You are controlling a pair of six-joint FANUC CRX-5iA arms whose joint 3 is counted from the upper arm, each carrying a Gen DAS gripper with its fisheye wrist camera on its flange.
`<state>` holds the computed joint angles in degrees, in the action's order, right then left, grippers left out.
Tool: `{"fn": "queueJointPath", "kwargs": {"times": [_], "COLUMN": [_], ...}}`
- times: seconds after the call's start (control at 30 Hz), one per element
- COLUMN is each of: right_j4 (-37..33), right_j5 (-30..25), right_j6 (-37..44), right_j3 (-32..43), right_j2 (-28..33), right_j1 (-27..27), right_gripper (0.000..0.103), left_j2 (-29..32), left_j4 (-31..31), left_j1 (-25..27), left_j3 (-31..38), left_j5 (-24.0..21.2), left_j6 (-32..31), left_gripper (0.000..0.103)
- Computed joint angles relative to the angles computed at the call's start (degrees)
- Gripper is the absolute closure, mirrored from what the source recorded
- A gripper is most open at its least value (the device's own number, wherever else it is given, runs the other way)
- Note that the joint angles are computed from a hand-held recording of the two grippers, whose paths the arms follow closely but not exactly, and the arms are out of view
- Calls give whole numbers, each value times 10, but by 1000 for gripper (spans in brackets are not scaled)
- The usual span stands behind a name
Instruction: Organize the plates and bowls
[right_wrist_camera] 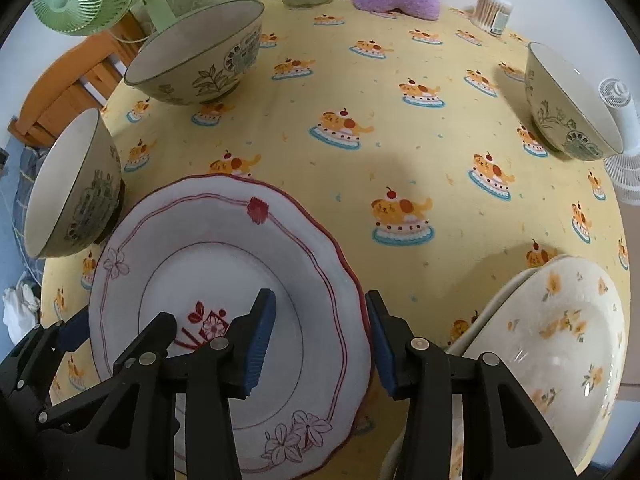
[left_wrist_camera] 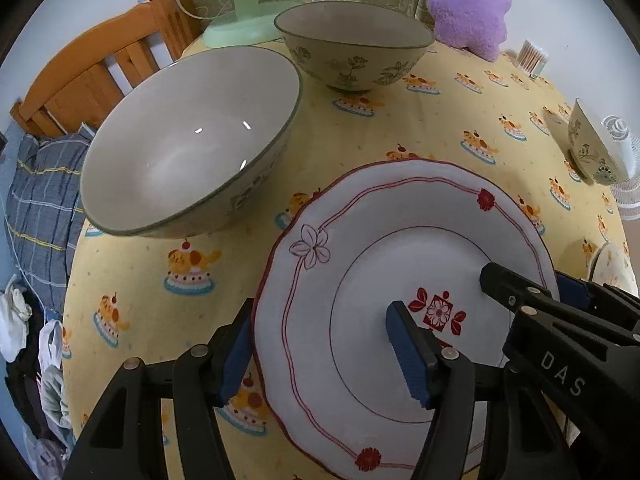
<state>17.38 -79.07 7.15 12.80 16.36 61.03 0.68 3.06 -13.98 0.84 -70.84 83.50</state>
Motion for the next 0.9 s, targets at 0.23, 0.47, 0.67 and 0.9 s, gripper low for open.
{"fn": "queueJointPath", "kwargs": {"times": [0.23,0.47,0.67,0.9], "right_j4": [0,0,17,42], "right_j5": [-16,-36,-69,-107], "right_j6": [9,1,-24,-82], "right_j3": [18,45,64,55], "right_j2": [12,22,24,2], "right_j1": [0,15,38,73], "right_gripper": [53,52,52,52], "left_j2": [5,-17,-45,-71], "left_j4": [16,15,33,43], "left_j1": [7,19,33,23], "left_j3": [1,-7,-16,-18], "left_j5": [-6,-18,-29,-39], "left_j6": [-14,-23,-46,-71], "left_gripper": [35,35,35,35]}}
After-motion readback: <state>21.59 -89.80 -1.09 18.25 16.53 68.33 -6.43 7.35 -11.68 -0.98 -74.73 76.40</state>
